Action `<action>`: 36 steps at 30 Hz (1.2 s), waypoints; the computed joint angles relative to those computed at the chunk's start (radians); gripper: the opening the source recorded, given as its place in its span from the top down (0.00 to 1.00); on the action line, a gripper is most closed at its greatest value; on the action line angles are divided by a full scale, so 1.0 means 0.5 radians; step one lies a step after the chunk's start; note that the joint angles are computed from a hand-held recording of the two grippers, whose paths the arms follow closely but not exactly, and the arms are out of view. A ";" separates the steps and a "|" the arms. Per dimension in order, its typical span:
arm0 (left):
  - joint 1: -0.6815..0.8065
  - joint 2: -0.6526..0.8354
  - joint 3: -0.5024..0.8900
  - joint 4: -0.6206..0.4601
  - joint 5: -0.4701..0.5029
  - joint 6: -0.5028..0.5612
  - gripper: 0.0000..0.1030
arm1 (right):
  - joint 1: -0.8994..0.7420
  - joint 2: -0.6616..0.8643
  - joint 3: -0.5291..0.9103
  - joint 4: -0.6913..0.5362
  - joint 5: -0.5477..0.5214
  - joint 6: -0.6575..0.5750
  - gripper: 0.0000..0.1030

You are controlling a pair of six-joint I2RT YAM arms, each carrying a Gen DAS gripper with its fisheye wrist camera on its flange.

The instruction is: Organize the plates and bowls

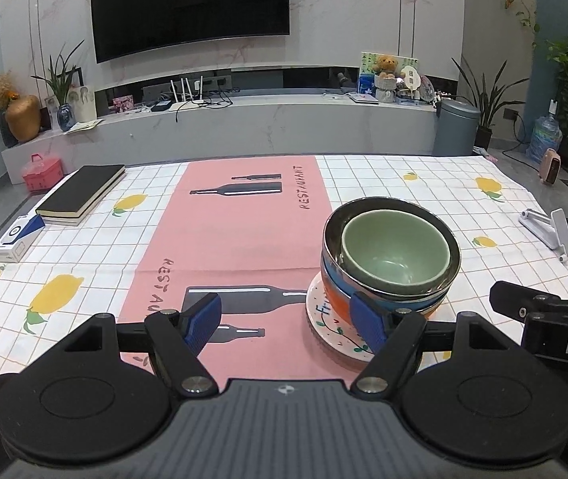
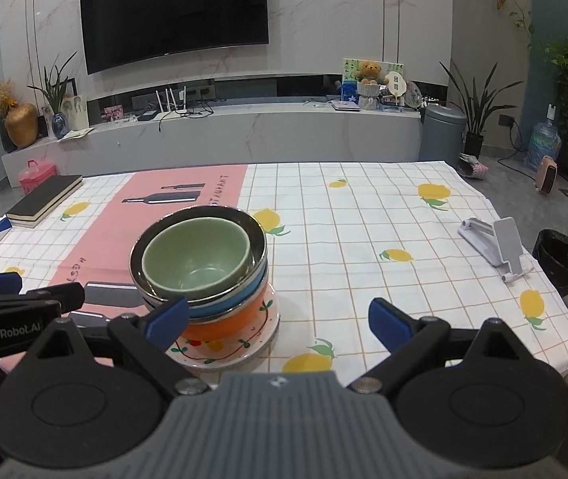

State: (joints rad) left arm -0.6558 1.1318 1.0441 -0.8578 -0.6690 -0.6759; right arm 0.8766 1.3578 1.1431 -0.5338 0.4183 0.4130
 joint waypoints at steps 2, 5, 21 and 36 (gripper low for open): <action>0.011 0.001 0.002 0.005 0.009 0.010 0.16 | 0.004 0.007 0.011 -0.009 0.001 -0.003 0.08; 0.012 -0.004 -0.002 0.009 0.010 0.014 0.16 | 0.002 0.015 0.020 -0.011 -0.005 -0.017 0.08; 0.025 -0.018 -0.022 0.034 0.006 0.031 0.16 | 0.019 0.036 0.037 -0.009 0.000 -0.035 0.08; -0.004 -0.030 -0.016 0.018 -0.031 0.027 0.16 | 0.029 0.025 0.021 0.007 0.002 -0.026 0.08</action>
